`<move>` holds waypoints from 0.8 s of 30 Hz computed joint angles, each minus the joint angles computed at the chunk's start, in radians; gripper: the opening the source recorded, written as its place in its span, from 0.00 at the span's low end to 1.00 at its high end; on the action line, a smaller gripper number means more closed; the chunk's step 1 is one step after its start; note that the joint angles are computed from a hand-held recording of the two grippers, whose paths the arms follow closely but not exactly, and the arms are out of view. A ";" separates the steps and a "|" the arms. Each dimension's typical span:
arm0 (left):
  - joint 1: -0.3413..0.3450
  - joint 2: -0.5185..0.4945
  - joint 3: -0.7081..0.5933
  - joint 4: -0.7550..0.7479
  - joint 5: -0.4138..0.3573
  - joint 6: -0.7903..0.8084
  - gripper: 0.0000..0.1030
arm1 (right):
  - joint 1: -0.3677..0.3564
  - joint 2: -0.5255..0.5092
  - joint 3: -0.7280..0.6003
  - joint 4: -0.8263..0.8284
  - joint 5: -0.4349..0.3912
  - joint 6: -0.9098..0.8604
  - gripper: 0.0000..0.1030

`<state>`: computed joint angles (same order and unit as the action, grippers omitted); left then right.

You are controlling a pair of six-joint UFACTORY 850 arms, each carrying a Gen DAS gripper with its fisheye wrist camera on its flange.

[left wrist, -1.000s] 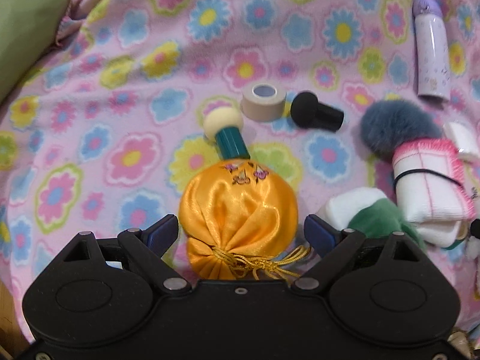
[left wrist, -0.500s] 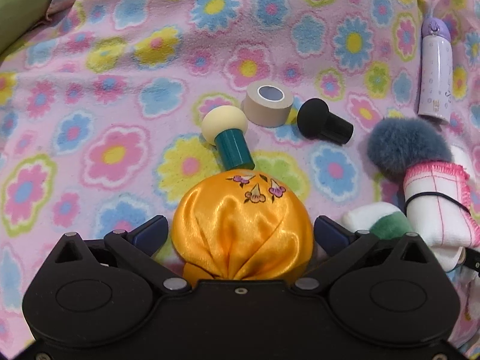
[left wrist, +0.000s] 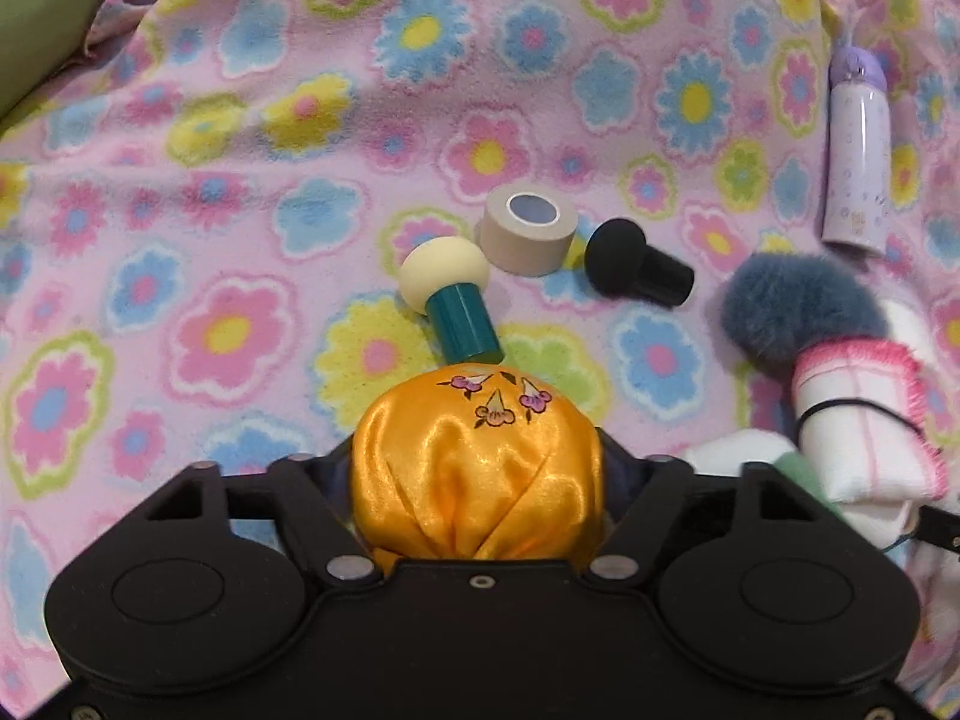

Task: Organize soft objects
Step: 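Close the left tool on the orange pouch while the right tool grasps the white bear, then carry the pouch and bear to the basket and release both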

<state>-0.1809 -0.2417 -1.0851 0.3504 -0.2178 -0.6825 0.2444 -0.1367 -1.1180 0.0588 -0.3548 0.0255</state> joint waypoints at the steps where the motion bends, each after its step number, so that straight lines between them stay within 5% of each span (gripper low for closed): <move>1: 0.002 0.003 0.000 -0.019 0.001 0.006 0.64 | -0.003 0.004 -0.002 0.015 -0.003 -0.003 0.46; 5: 0.012 0.027 0.010 -0.115 0.005 0.057 0.64 | -0.010 0.027 0.002 0.011 0.010 0.023 0.46; 13: -0.051 0.141 0.041 0.239 -0.094 -0.317 0.64 | 0.000 0.127 0.046 0.087 0.045 -0.027 0.46; 24: -0.243 0.345 0.152 0.435 -0.265 -0.542 0.64 | 0.053 0.361 0.194 0.390 0.024 -0.284 0.47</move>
